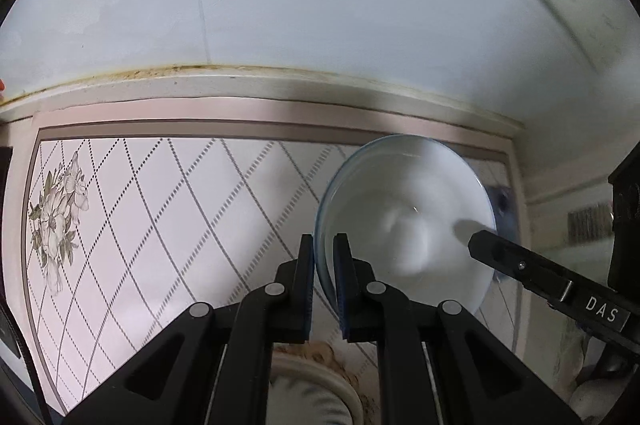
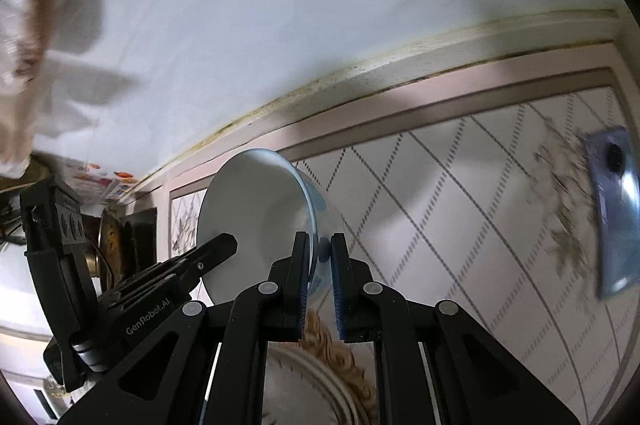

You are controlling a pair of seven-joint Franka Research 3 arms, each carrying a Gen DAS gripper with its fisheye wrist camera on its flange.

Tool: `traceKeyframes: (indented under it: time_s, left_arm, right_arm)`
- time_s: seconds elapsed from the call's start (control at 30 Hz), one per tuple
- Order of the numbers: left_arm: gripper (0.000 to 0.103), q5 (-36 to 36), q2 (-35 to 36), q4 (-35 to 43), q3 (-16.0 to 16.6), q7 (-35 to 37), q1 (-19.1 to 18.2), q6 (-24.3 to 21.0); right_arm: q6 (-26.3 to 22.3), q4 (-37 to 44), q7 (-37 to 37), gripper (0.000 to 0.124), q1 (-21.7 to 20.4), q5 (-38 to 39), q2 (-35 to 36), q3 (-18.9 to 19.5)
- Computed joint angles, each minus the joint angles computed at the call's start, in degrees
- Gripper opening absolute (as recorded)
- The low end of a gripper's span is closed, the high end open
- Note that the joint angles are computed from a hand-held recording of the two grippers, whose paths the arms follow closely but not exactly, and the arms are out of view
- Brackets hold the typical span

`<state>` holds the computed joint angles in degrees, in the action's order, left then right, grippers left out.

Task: Organize plates and bowls
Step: 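Carry the two bowls with both tools onto the small dotted bowl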

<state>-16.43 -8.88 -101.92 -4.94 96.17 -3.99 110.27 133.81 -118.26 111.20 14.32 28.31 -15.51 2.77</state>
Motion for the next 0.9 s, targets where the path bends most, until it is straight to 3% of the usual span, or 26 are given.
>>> traceKeyframes:
  time_s: [0.53,0.9]
  left_arm:
    - [0.008,-3.37,-16.66,-14.35,0.31,2.07,-8.24,-2.77]
    - [0.008,-1.9,-20.21,-19.69,-1.0,2.43,-12.5,-5.06]
  right_arm:
    - [-6.14,-23.1,11.09,0.012,-3.03,-3.74,-33.89,2.25]
    - [-12.78,-32.6,15.32,0.012,-4.68,-3.8,-47.27,2.43]
